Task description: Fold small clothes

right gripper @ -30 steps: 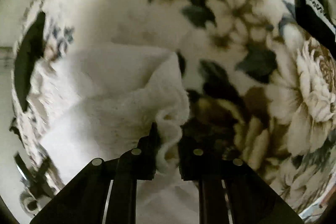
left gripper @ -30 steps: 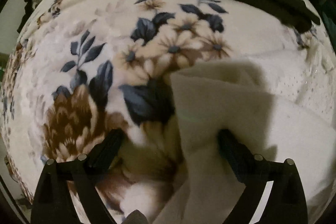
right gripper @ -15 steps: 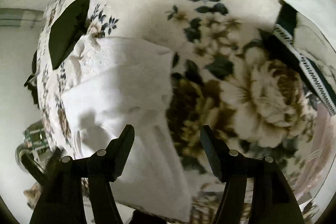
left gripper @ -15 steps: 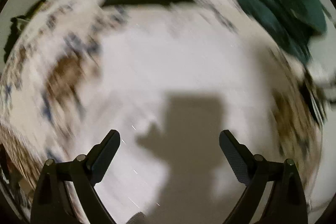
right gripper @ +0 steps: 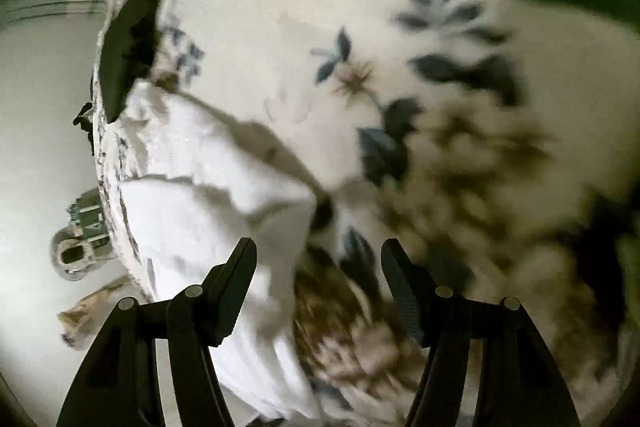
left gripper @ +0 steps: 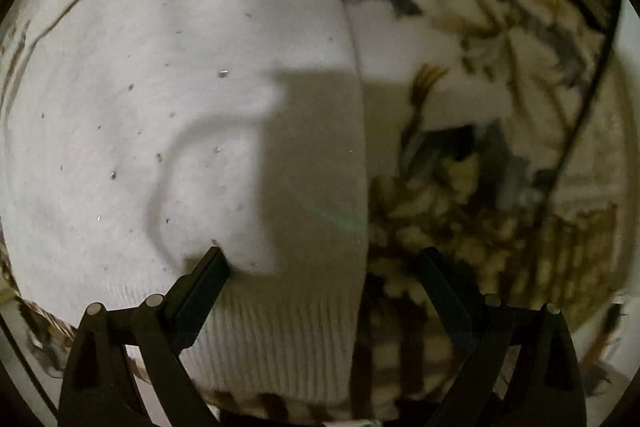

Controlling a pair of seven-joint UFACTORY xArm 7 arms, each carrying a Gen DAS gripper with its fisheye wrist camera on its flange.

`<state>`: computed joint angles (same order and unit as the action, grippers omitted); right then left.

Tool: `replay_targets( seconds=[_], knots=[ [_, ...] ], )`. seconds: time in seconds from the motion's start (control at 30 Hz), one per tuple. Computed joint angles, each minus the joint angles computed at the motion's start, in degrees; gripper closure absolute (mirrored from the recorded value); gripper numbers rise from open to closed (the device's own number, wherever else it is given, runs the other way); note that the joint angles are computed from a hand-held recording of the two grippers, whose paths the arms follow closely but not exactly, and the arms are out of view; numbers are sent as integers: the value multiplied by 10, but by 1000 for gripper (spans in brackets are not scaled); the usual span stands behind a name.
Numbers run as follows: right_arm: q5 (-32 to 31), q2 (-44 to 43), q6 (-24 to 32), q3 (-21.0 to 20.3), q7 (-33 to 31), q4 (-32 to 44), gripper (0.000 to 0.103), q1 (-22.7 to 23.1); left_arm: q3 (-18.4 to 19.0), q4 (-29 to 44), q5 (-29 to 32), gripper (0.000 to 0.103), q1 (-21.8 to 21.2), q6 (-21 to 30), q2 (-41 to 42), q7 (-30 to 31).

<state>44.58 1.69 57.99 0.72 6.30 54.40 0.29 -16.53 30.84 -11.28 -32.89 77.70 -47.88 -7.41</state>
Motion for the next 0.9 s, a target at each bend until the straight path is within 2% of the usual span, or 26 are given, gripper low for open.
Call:
replay_targets(
  seconds=[0.1, 0.13, 0.17, 0.2, 0.23, 0.27, 0.3, 0.33, 0.47, 0.63, 0.77, 0.9],
  knots=[
    [37, 42, -17, 10, -6, 12, 35, 4, -15, -6, 8, 7, -2, -23, 0, -9],
    [45, 40, -32, 14, -5, 8, 40, 6, -17, -7, 8, 14, -5, -26, -2, -12],
    [58, 35, -45, 17, -9, 3, 49, 8, -21, -8, 10, 21, -10, -27, -4, -15],
    [67, 36, -42, 19, -14, 5, 86, 8, -29, -10, 11, 35, -15, -28, -9, -23],
    [68, 37, -35, 20, -14, 9, 95, 8, -32, -15, 10, 46, -21, -24, -23, -30],
    [62, 33, -40, 21, -10, 9, 95, 11, -29, -16, 8, 53, -23, -25, -28, -35],
    [49, 27, -47, 22, -2, 10, 95, 14, -27, -16, 11, 76, -22, -25, -37, -41],
    [35, 23, -51, 21, 6, 11, 95, 16, -16, -17, 13, 92, -18, -24, -52, -42],
    [12, -3, -63, 18, 33, 19, 95, 22, 26, -13, 5, 94, 4, -3, -111, -46],
    [-15, -17, -29, 12, 47, 61, 96, 26, 64, 26, 1, 95, 50, 39, -157, -30],
    [-47, 5, -6, 23, 84, 138, 96, 41, 139, 70, 20, 95, 121, 77, -162, 0],
    [-88, 77, 14, 46, 127, 273, 96, 67, 217, 107, 30, 96, 203, 82, -128, 12]
  ],
)
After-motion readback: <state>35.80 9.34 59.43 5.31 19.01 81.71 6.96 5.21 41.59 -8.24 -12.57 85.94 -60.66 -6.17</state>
